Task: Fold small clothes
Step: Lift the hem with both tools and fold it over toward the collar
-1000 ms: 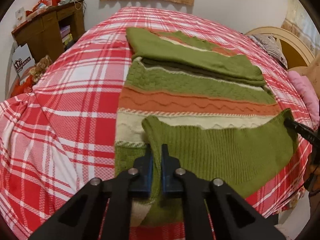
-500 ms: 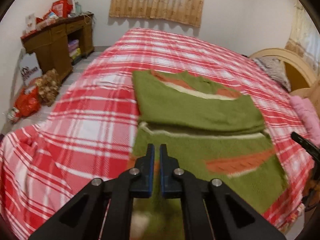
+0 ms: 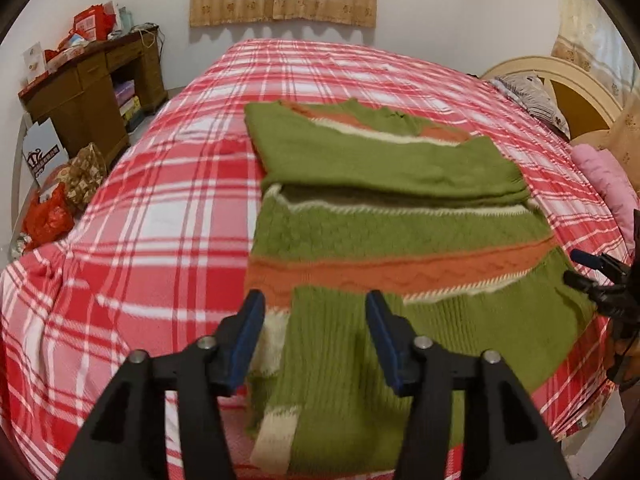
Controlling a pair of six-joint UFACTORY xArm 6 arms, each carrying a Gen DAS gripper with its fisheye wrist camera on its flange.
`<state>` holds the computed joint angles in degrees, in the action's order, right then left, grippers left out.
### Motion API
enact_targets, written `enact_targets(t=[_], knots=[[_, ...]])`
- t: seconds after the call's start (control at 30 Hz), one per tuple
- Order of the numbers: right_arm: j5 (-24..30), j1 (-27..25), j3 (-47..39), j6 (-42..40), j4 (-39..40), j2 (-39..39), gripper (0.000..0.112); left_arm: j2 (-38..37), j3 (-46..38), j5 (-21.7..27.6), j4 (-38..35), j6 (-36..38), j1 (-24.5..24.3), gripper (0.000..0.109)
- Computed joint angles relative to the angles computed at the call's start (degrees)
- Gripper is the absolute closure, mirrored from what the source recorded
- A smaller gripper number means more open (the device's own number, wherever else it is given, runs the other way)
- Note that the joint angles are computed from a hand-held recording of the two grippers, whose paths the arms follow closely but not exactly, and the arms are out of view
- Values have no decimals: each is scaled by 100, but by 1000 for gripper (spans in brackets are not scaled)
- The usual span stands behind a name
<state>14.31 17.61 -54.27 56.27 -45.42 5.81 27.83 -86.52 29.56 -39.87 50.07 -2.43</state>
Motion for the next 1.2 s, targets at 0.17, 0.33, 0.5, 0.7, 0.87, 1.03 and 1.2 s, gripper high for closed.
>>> enact_targets(t=[0.17,0.33,0.5,0.7,0.87,1.03,1.2], knots=[[241,174,-151,-58,-356,171,77,70,39,209,211,-235,9,53],[408,297,-18,132,-534,-60,101,89,60,410,-142,-71,0,53],[335,246,191,1314,-1390,-441,102,29,238,33,117,-222,-102,98],[385,167,88,2149,-1974,-692,103,-87,157,139,-459,-142,-30,99],[162,50,66,1908,-1651,-690,103,-140,61,82,-541,-1,-73,99],[-194,-130,349,2036,-1489,-781,103,-302,227,101,-875,349,-70,99],[8,-43,175,2105,-1696,-780,103,-254,21,161,-829,193,-56,99]])
